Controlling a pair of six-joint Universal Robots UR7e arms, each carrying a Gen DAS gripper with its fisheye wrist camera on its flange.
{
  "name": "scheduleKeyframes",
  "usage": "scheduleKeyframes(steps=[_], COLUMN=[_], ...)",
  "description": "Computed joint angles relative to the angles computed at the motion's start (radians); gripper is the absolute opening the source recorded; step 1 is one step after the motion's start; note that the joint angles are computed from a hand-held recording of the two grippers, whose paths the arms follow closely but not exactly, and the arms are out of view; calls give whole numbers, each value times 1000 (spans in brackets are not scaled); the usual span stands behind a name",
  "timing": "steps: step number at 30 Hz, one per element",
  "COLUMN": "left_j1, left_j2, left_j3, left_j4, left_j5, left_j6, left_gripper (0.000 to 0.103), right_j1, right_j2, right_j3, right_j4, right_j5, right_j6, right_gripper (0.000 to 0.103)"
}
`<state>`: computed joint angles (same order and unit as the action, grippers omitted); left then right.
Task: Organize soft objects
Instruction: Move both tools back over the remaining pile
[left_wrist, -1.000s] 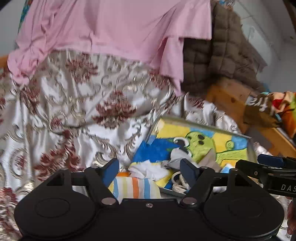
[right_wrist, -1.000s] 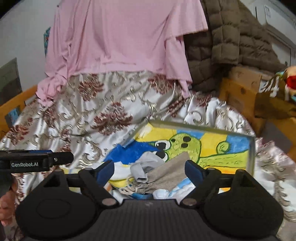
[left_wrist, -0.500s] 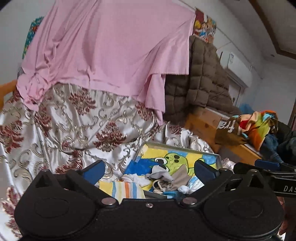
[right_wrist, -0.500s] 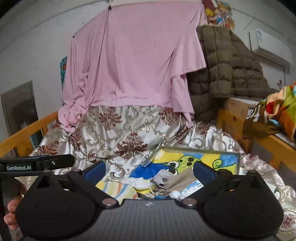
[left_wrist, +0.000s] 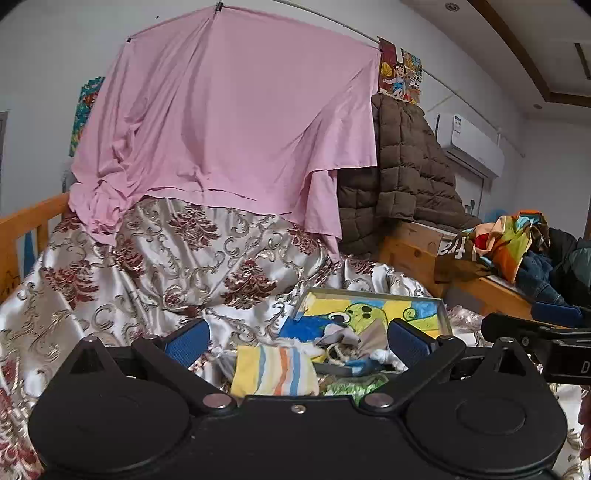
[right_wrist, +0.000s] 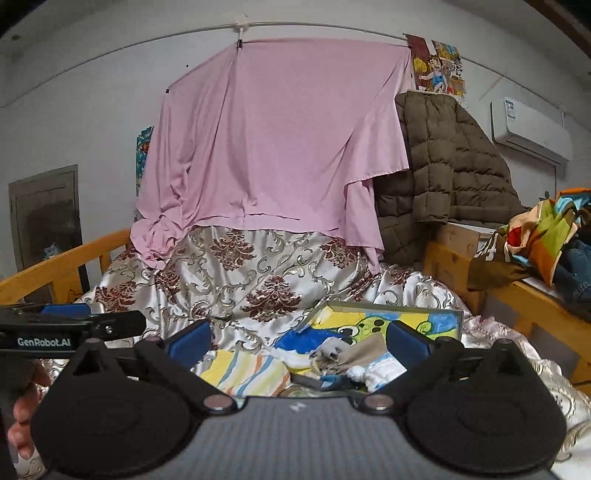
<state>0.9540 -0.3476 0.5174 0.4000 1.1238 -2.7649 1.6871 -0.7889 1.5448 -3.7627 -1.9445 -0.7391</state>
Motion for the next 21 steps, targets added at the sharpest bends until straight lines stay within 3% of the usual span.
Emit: scheduleKeyframes(steps=[6, 21], left_j1=[-2, 25], left_j2=[-82, -52], left_j3=[179, 198], left_j4=[-96, -49], left_j5=[-43, -98], left_j6=[9, 56], left_gripper=[102, 102], right_j1=[-3, -51], right_j2=[5, 80], right_j3=[60, 119], right_j4=[-63, -192], right_j5=[-16, -51], right_j6=[1, -17], right_gripper=[103, 103])
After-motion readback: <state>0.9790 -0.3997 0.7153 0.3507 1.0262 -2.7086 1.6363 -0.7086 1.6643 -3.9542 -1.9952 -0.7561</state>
